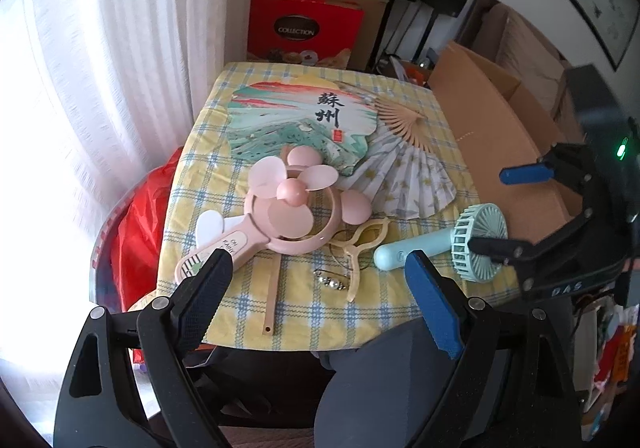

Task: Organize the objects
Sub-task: 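Move the right tool back toward the mint-green handheld fan, then close the right gripper on the mint-green fan head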

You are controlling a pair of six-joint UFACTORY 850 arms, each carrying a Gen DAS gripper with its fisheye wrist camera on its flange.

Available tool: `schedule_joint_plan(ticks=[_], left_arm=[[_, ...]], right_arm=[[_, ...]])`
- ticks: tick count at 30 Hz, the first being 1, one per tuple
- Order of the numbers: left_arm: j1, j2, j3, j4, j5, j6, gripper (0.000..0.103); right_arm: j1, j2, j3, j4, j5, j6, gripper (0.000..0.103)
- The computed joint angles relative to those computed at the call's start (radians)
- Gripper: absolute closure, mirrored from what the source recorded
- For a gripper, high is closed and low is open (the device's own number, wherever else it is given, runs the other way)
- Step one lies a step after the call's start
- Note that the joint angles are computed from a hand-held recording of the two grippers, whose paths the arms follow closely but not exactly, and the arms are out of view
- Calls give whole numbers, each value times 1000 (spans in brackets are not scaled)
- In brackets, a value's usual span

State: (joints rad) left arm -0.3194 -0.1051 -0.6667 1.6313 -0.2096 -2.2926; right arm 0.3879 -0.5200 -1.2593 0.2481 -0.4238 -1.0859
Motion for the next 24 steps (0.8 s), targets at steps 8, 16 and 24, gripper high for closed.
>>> schedule_joint_plan(ticks=[8,16,24], left_arm=[[10,-5,6,52,13,-57,16],[12,-9,7,86,20,-90,16],[9,-27,1,136,35,-137,16]], right_arm=[[36,-43,-2,-298,27,257,12],[51,-88,-28,-483,4,449,11],[53,-103,-15,-566,3,497,13]])
